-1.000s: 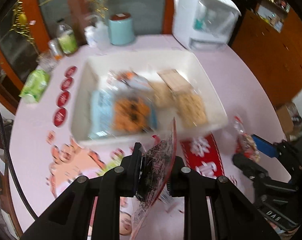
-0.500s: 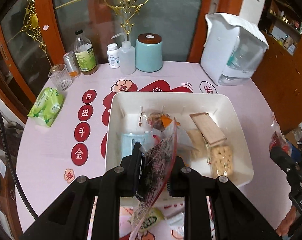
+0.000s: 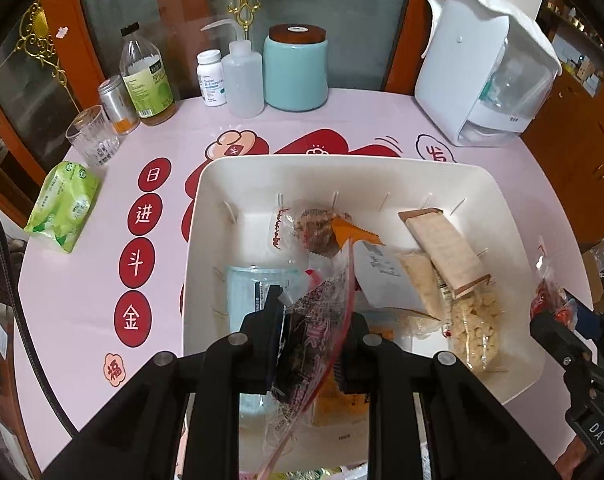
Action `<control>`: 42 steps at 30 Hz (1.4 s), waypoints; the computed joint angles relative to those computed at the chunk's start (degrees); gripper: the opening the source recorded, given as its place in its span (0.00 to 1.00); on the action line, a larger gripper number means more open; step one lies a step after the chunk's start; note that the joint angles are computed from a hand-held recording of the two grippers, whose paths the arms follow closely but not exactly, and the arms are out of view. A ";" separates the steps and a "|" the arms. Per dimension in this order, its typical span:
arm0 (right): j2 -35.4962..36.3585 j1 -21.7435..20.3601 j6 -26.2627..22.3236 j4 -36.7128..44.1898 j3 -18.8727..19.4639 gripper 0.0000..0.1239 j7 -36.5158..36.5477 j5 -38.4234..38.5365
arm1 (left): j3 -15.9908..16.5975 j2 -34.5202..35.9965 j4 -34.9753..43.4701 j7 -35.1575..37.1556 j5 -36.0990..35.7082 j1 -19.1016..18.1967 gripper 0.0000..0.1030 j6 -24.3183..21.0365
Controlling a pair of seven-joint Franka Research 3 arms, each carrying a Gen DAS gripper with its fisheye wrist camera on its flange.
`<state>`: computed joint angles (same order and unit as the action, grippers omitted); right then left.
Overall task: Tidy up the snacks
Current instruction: 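Open both tools to drop the red bag and nut packet into the tray, then move both tools back to the green packet and white bag on the table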
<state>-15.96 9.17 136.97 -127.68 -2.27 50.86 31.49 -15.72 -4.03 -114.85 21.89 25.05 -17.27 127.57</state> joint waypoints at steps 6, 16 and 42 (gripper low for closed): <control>-0.78 1.03 1.01 -1.37 -0.37 0.70 -2.91 2.63 | 0.17 -0.90 -2.68 -3.01 1.87 0.30 0.99 4.22; -2.18 1.01 0.67 -3.02 -0.36 0.70 -3.39 2.64 | -0.61 -2.86 -4.58 -5.35 2.69 0.35 0.99 5.74; -14.90 -0.40 -4.92 -8.22 -3.72 0.70 -8.42 2.97 | -5.78 -7.99 0.36 -6.85 7.24 -4.82 0.99 -5.27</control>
<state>-30.87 8.76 132.05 -135.91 -5.99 42.45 34.46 -21.50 -12.02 -114.48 15.04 32.28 -22.09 122.29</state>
